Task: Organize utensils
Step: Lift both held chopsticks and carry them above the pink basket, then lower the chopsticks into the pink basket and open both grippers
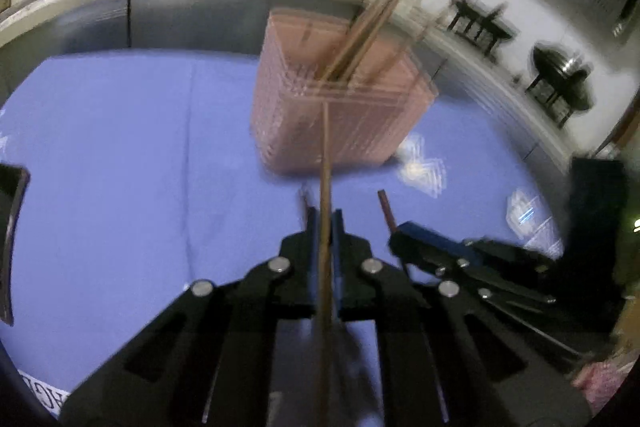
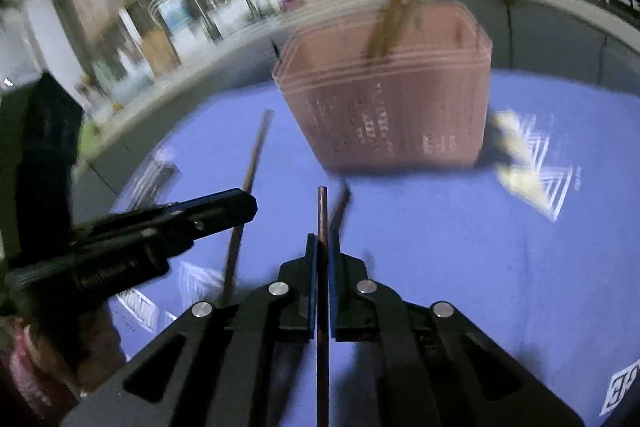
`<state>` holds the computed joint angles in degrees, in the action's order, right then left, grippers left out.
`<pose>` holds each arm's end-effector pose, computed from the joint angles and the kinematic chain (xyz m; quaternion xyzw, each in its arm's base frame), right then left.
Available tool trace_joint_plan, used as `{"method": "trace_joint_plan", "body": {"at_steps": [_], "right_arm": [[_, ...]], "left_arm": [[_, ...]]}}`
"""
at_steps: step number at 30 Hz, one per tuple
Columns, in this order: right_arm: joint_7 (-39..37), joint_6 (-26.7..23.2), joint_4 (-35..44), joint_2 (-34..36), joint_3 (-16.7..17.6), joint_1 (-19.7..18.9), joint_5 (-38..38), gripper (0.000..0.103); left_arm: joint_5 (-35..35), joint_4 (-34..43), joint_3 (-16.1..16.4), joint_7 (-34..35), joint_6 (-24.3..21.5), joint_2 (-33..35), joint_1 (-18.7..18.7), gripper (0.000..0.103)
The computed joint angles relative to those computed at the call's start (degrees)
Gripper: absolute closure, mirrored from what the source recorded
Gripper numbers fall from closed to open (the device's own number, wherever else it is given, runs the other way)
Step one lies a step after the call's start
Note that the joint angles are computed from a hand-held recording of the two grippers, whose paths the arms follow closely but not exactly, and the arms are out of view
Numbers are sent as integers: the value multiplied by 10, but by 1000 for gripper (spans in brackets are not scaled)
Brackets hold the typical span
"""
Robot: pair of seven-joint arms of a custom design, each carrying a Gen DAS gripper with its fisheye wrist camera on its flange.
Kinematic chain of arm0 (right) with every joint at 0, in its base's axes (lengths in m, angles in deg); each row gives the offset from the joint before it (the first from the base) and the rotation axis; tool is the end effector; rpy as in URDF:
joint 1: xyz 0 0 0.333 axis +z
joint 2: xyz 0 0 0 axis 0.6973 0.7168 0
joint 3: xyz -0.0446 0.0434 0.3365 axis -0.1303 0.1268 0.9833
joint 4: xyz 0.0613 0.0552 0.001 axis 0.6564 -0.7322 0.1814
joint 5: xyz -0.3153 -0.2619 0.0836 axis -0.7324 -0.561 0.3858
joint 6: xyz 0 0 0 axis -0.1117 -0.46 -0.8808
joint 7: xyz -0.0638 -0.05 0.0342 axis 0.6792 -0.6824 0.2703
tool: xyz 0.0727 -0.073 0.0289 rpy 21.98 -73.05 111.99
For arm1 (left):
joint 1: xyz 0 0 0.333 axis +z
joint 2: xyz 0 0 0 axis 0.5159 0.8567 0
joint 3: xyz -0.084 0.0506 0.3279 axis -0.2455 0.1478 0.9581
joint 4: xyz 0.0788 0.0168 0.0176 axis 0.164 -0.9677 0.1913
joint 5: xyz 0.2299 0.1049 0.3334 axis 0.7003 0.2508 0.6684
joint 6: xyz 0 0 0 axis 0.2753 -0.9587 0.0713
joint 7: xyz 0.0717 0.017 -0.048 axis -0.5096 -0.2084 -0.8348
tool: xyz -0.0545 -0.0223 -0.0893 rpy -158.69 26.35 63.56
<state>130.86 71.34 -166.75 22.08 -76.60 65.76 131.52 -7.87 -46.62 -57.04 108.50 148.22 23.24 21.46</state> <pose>0.6161 0.3193 0.5548 -0.7356 0.4846 -0.0613 0.4694 0.6102 -0.2734 0.5818 -0.6406 0.6393 -0.4011 0.1417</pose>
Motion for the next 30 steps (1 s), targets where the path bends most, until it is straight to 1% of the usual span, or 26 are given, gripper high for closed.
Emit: {"method": "trace_joint_plan", "body": {"at_steps": [1, 2, 3, 4, 5, 6, 8, 10, 13, 15, 17, 19, 21, 24, 26, 30], "right_arm": [[-49, 15, 1, -9, 15, -13, 54, 98], [-79, 23, 4, -14, 21, -19, 90, 98], [-125, 33, 14, -20, 30, -28, 147, 98], [-153, 35, 24, -22, 31, -31, 182, 98], [-171, 36, 36, -21, 29, -32, 205, 98], [-193, 43, 53, -20, 28, -32, 232, 98], [-210, 56, 86, -11, 23, -30, 250, 98], [-213, 67, 129, 4, 19, -30, 253, 98], [-170, 94, 207, 47, 13, -21, 199, 98], [-115, 102, 263, 83, 1, -12, 136, 98], [-58, 104, 309, 117, -17, 0, 75, 98], [-4, 98, 350, 149, -37, 10, 22, 98], [39, 85, 388, 180, -49, 14, -19, 98], [63, 84, 402, 199, -43, 8, -55, 98], [76, 86, 397, 201, -34, 4, -72, 98], [93, 73, 386, 207, -12, -13, -92, 98]], "left_arm": [[-5, -5, -1, 3, 22, -10, 2, 98], [10, -8, 4, -12, 51, -22, -1, 98], [24, -7, 8, -28, 72, -29, -4, 98], [43, -6, 13, -46, 86, -33, -7, 98], [79, 0, 21, -79, 97, -36, -11, 98], [154, 14, 36, -144, 103, -39, -18, 98], [240, 46, 49, -217, 104, -35, -22, 98], [295, 82, 56, -262, 96, -25, -22, 98], [333, 152, 60, -289, 77, 6, -20, 98], [353, 200, 64, -294, 59, 30, -24, 98], [384, 257, 74, -298, 28, 61, -35, 98], [386, 290, 74, -282, 8, 86, -37, 98], [372, 325, 70, -254, -15, 115, -37, 98], [361, 344, 75, -233, -29, 136, -42, 98], [361, 351, 80, -228, -36, 145, -47, 98], [328, 355, 71, -197, -56, 162, -42, 98]]}}
